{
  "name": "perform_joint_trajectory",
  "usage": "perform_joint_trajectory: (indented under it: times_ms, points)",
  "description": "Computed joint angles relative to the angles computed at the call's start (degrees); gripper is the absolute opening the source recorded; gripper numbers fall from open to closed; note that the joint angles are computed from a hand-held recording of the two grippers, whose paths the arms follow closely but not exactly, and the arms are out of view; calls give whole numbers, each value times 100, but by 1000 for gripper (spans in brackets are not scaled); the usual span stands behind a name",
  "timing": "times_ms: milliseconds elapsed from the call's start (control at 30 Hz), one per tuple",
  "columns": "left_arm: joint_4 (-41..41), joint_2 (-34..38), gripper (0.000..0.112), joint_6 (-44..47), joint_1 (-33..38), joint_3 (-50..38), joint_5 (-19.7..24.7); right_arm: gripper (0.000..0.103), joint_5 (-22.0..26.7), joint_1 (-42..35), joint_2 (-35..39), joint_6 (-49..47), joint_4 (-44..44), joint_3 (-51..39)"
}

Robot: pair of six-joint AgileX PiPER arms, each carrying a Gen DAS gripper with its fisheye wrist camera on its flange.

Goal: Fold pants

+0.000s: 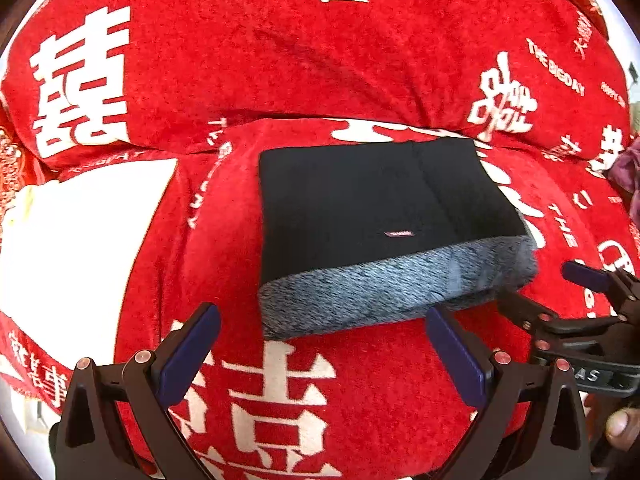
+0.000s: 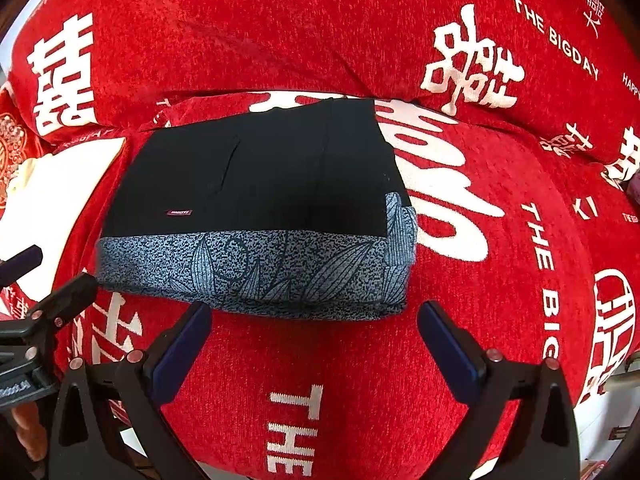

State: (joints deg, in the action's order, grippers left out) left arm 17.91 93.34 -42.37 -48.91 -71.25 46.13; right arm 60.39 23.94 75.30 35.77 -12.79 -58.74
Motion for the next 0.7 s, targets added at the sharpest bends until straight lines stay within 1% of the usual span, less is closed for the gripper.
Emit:
perform_joint_trajectory:
  times_ms: [67, 233, 467, 700]
  points:
    - [-244, 14, 103, 260, 26, -16, 3, 103, 23, 45, -9, 50, -40, -9]
    - [-27, -155, 103, 17, -126, 219, -162, 103, 94, 219, 8, 219, -188, -53]
    - [-251, -173, 103, 81, -90, 322, -130, 103, 83, 377, 17, 413, -241, -2]
    - [-152, -215, 103, -9, -156, 425, -120, 103, 15, 520, 11, 568, -225, 98]
